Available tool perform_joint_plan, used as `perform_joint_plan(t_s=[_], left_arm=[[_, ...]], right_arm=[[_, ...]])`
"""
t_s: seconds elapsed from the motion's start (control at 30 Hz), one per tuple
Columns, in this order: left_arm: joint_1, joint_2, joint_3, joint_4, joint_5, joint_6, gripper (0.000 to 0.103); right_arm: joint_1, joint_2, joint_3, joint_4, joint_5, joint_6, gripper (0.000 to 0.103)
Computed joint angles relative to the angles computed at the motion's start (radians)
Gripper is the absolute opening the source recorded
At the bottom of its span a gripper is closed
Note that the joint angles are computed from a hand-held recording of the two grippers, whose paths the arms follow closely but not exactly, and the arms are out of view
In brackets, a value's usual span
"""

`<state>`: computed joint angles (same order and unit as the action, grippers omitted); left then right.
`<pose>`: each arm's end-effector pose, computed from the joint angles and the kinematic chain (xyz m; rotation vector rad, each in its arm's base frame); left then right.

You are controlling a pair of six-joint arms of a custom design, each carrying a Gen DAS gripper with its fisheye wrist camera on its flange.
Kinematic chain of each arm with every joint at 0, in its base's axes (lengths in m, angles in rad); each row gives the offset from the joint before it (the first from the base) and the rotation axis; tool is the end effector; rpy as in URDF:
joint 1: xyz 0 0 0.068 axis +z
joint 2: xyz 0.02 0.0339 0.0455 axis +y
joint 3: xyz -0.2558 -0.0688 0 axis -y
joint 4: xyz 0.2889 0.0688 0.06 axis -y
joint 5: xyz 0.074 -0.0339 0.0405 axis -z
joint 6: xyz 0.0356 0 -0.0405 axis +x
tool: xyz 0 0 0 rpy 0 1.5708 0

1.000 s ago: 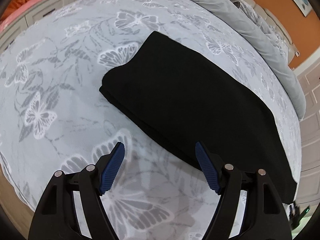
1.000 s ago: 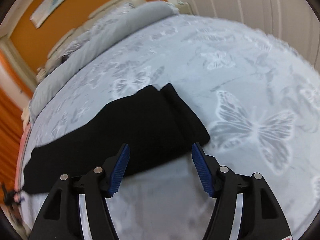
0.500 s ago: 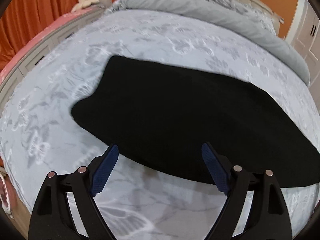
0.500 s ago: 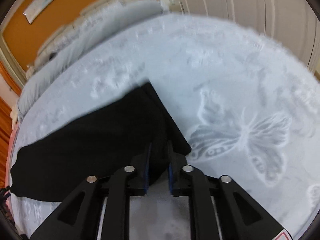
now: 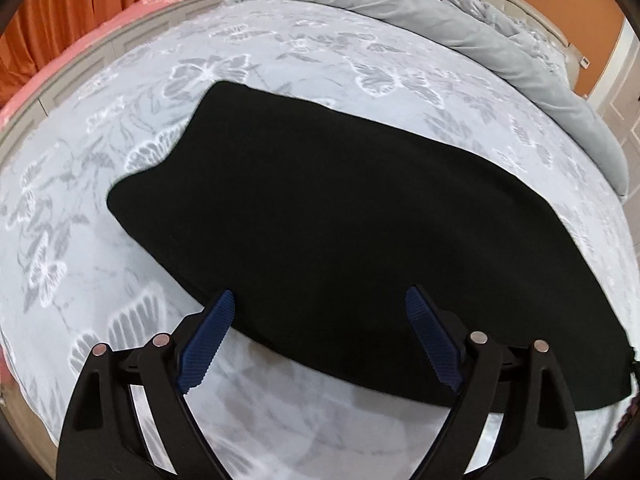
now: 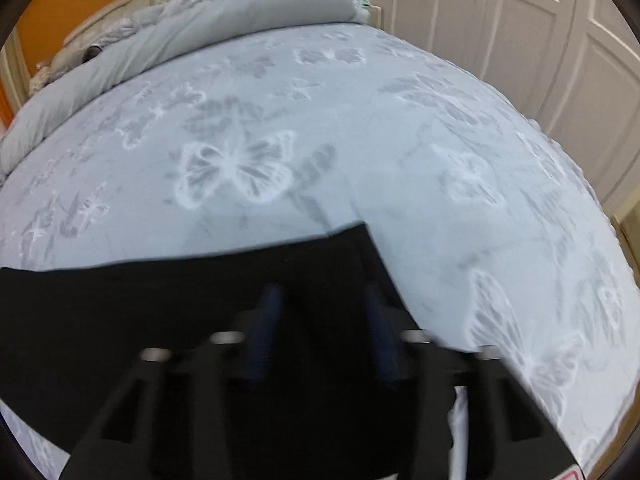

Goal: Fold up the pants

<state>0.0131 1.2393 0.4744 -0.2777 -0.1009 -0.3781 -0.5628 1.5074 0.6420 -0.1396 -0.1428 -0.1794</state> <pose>0.2418 0.0068 0.1041 -0.5411 2.5479 0.0015 0.2525 -0.1533 0.0955 0.4359 2.5257 -0.0993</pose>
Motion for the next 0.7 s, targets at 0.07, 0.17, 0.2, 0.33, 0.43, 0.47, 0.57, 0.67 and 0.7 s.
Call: perform_joint_plan(t_s=[0.07,0.17,0.2,0.33,0.43,0.47,0.57,0.67,0.7], left_arm=[[-0.002,0.03,0.009,0.027,-0.033,0.016,0.085],[-0.002,0.084,0.024,0.06,-0.042,0.017,0.086],[-0.005,0.101,0.032,0.064,-0.047,0.017,0.086],[-0.056,0.088,0.019,0.073,-0.135,0.036,0.086],[-0.075,0.049,-0.004,0.081,-0.137,0.028,0.087],[-0.081,0.039,-0.008,0.083,-0.121,0.025,0.087],[-0.133,0.036,-0.005,0.081,-0.123,0.01,0.087],[-0.21,0.033,-0.008,0.077,-0.17,0.003,0.087],[-0.237,0.033,-0.01,0.077,-0.195,0.005,0.087]], right_arm=[[-0.031,-0.051,0.004,0.004,-0.071,0.021,0.007],[-0.05,0.069,0.085,0.025,-0.044,0.025,0.01],[-0.046,0.126,0.117,0.004,-0.027,0.039,0.01],[-0.073,-0.057,-0.022,0.095,-0.083,0.127,0.047],[-0.103,-0.274,-0.146,0.043,-0.175,0.128,0.033],[-0.102,-0.353,-0.187,-0.013,-0.225,0.103,0.015],[-0.037,-0.434,-0.256,-0.082,-0.232,0.033,0.006],[-0.031,-0.222,-0.25,0.051,-0.037,0.06,0.0],[-0.102,-0.218,-0.245,0.044,-0.132,0.071,0.0]])
